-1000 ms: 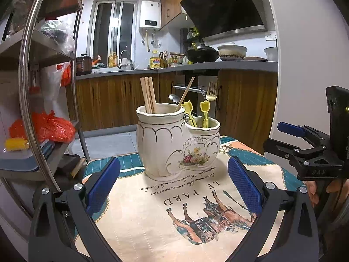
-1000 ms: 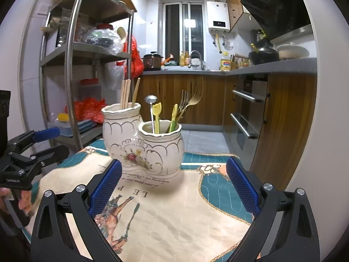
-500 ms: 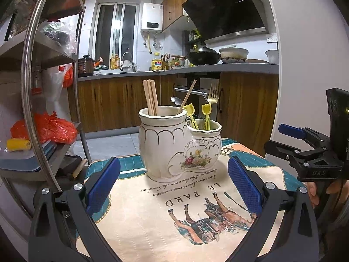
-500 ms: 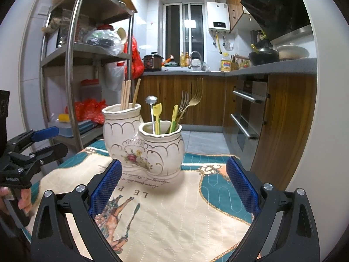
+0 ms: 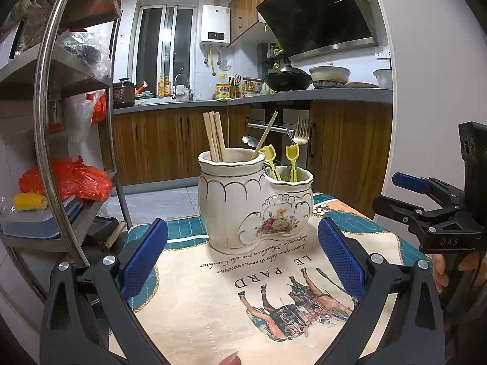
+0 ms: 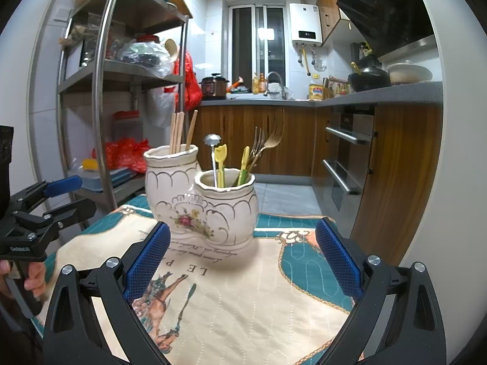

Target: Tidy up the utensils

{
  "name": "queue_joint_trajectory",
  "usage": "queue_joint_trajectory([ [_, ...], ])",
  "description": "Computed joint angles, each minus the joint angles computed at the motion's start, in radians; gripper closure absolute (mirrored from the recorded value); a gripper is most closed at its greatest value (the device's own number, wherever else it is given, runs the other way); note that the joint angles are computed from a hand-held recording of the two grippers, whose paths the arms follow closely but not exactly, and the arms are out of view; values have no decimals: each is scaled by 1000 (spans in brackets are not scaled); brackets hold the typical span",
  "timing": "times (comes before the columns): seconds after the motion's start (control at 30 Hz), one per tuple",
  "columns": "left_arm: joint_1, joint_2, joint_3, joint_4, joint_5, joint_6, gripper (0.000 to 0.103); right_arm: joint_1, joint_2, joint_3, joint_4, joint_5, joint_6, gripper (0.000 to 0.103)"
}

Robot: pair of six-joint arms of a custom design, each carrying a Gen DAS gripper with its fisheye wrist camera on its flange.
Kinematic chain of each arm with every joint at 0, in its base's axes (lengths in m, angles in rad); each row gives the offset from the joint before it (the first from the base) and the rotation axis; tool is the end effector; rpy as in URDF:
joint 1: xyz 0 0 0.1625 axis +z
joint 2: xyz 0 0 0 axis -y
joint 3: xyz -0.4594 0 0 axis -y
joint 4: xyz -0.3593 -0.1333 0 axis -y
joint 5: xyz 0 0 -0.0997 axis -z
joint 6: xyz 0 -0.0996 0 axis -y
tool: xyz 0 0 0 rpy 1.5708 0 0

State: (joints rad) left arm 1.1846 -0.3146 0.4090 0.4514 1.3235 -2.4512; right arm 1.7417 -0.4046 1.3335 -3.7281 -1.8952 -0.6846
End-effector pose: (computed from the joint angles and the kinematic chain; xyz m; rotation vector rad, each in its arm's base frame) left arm -0.1648 -0.8239 0.1354 1.1062 2.1860 -1.3132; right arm 0.2293 -0.7315 0.1178 0.6727 -2.0794 1.3906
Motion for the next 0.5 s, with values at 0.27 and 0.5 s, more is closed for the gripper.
queue_joint_trajectory([
  [0.27,0,-3,7,-14,-7,-2,6,4,5,-3,-5,-1,-2,7],
  [0.5,0,-1,3,-12,-8,-2,6,4,5,-4,-6,-1,-2,7],
])
